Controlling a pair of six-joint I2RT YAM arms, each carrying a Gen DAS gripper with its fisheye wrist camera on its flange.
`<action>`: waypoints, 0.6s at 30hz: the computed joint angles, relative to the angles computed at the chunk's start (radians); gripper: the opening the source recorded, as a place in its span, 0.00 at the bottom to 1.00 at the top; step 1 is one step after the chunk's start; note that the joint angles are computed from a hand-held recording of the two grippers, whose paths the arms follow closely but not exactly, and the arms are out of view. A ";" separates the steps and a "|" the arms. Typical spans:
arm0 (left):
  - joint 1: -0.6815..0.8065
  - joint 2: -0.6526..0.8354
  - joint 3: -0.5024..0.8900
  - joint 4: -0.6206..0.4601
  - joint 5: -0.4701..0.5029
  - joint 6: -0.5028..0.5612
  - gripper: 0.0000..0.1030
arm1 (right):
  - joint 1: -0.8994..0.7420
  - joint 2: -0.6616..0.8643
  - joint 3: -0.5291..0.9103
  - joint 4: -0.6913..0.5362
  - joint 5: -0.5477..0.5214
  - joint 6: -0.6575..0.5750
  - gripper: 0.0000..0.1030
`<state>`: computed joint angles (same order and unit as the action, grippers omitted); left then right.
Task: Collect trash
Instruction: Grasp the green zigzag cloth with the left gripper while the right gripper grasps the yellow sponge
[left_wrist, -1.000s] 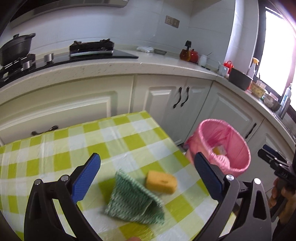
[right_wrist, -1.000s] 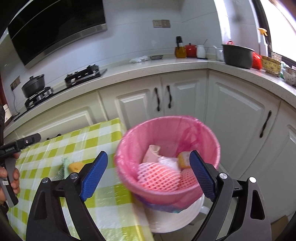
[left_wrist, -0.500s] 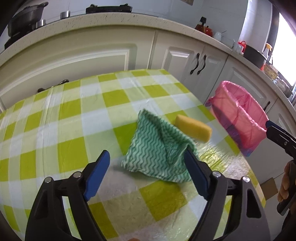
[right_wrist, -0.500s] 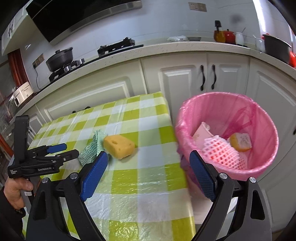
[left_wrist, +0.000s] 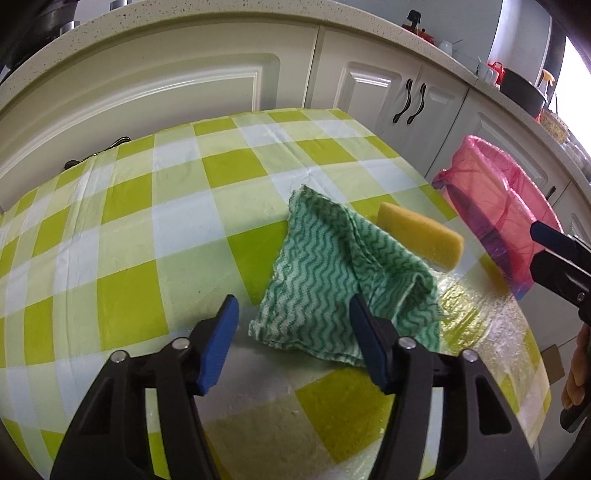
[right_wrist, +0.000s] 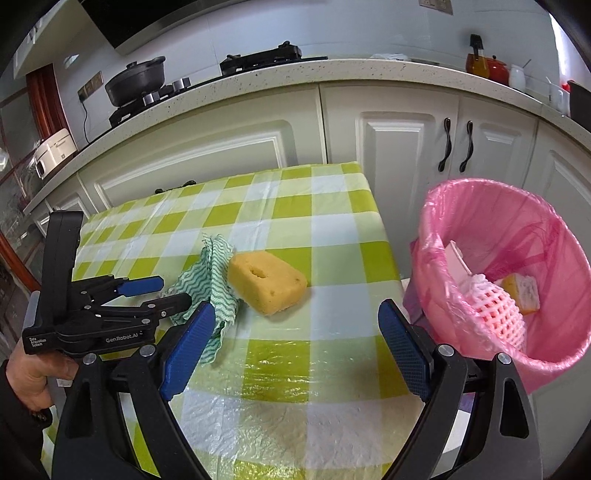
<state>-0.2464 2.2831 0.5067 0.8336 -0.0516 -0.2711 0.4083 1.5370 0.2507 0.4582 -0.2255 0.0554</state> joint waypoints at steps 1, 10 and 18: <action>-0.001 0.009 0.009 -0.005 -0.004 0.007 0.49 | 0.007 0.016 0.009 0.005 0.004 0.001 0.82; 0.009 0.028 0.012 0.006 -0.011 0.039 0.15 | 0.065 0.173 0.103 0.039 0.032 0.007 0.82; 0.037 0.031 0.005 0.021 0.027 0.059 0.08 | 0.052 0.305 0.231 -0.005 -0.021 0.008 0.82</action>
<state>-0.2092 2.3142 0.5117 0.8544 -0.0245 -0.2125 0.4602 1.8424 0.4814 0.4535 -0.2468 0.0633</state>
